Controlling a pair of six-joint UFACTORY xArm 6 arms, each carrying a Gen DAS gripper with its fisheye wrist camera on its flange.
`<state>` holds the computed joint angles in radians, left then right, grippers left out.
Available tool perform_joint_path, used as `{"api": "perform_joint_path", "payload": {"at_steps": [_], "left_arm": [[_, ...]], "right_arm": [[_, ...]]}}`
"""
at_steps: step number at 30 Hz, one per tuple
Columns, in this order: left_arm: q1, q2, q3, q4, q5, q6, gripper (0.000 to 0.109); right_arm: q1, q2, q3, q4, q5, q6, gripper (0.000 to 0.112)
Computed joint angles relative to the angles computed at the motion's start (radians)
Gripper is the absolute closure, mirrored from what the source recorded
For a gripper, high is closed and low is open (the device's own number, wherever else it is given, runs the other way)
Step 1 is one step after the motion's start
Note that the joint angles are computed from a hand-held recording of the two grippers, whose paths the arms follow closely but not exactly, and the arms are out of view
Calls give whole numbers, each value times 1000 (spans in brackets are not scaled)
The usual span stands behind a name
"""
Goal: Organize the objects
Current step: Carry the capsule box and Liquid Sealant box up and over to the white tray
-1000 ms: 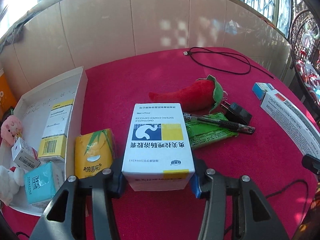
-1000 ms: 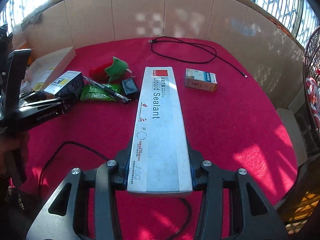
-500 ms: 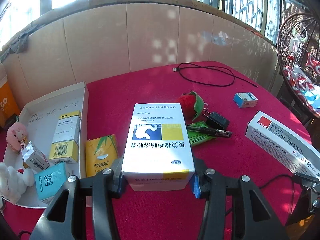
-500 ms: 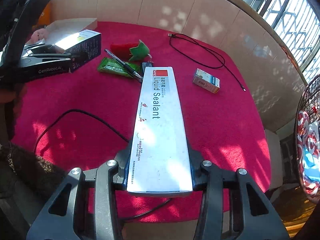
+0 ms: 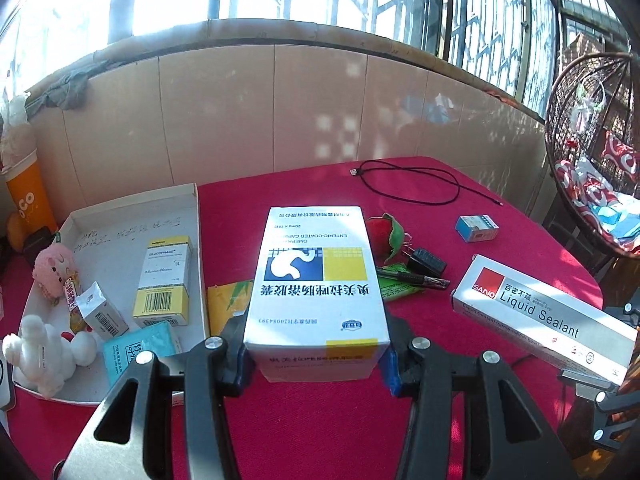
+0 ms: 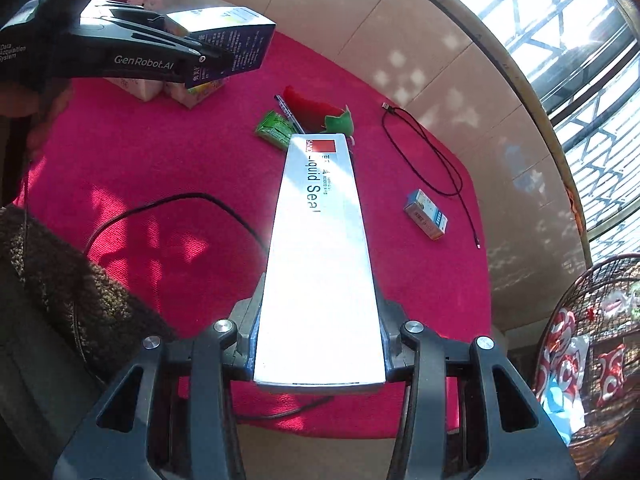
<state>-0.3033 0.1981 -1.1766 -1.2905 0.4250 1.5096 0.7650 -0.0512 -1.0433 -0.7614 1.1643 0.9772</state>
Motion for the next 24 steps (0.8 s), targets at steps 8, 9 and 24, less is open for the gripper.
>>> {"api": "perform_joint_path", "payload": {"at_steps": [8, 9, 24], "left_arm": [[63, -24, 8, -55, 58, 35, 59], [73, -24, 5, -59, 62, 36, 59], [226, 55, -111, -122, 57, 12, 59]], "right_arm": [[19, 65, -95, -24, 31, -39, 70], [20, 77, -111, -30, 31, -47, 70], [17, 323, -442, -142, -3, -225, 70]]}}
